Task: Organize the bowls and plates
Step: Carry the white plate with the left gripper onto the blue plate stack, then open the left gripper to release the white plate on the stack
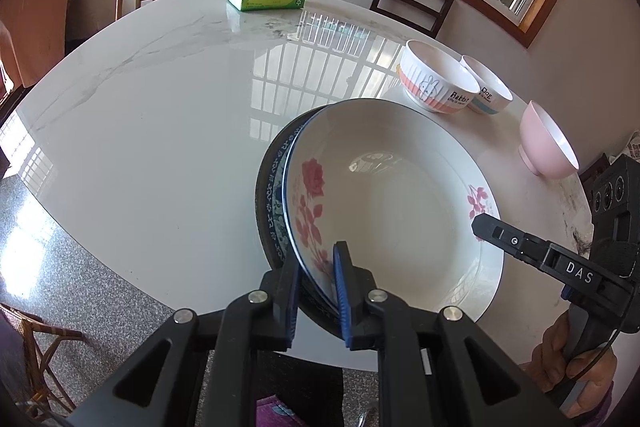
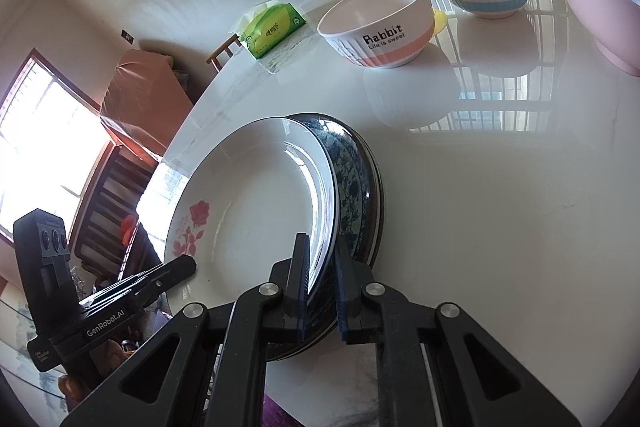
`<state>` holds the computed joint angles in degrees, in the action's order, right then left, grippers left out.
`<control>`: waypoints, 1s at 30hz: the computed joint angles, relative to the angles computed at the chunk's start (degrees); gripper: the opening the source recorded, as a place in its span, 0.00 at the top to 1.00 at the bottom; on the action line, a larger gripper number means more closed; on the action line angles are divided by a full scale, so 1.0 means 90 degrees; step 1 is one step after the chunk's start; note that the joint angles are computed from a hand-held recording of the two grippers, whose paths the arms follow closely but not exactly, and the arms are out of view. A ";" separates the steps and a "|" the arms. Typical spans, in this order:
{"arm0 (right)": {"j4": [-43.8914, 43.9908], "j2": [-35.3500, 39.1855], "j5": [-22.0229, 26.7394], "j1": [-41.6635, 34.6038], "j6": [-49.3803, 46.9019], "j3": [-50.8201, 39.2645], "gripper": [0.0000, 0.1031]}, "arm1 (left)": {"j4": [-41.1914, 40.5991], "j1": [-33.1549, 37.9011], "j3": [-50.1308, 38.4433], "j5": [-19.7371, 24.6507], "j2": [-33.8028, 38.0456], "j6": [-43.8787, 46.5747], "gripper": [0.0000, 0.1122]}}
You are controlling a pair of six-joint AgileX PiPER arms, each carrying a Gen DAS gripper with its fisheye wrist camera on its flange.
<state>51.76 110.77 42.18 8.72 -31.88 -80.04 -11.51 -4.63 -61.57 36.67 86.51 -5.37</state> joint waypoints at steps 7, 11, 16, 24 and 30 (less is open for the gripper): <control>0.0009 -0.0018 -0.0041 0.0022 0.0022 -0.0002 0.87 | 0.0001 0.0007 0.0033 -0.0049 -0.0018 0.0020 0.82; -0.0062 -0.0026 -0.0107 0.0054 0.0038 -0.0005 0.87 | -0.0035 0.0020 0.0006 -0.0005 -0.0008 0.0076 0.82; -0.0054 -0.0004 -0.0111 0.0050 0.0009 -0.0023 0.87 | -0.0043 0.0035 -0.0108 0.0174 0.0027 0.0170 0.80; -0.0343 -0.0186 -0.0505 0.0145 0.0070 0.0101 0.85 | 0.2565 -0.0645 0.0073 -0.0190 -0.0480 -0.1896 0.65; 0.0036 -0.0782 -0.1214 -0.0083 -0.0507 0.0661 0.85 | 0.2008 -0.0486 0.0209 -0.0512 -0.0753 -0.1349 0.65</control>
<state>52.08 103.73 31.25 7.98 -36.44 -74.10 6.56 -9.00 -59.68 32.06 79.73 -17.51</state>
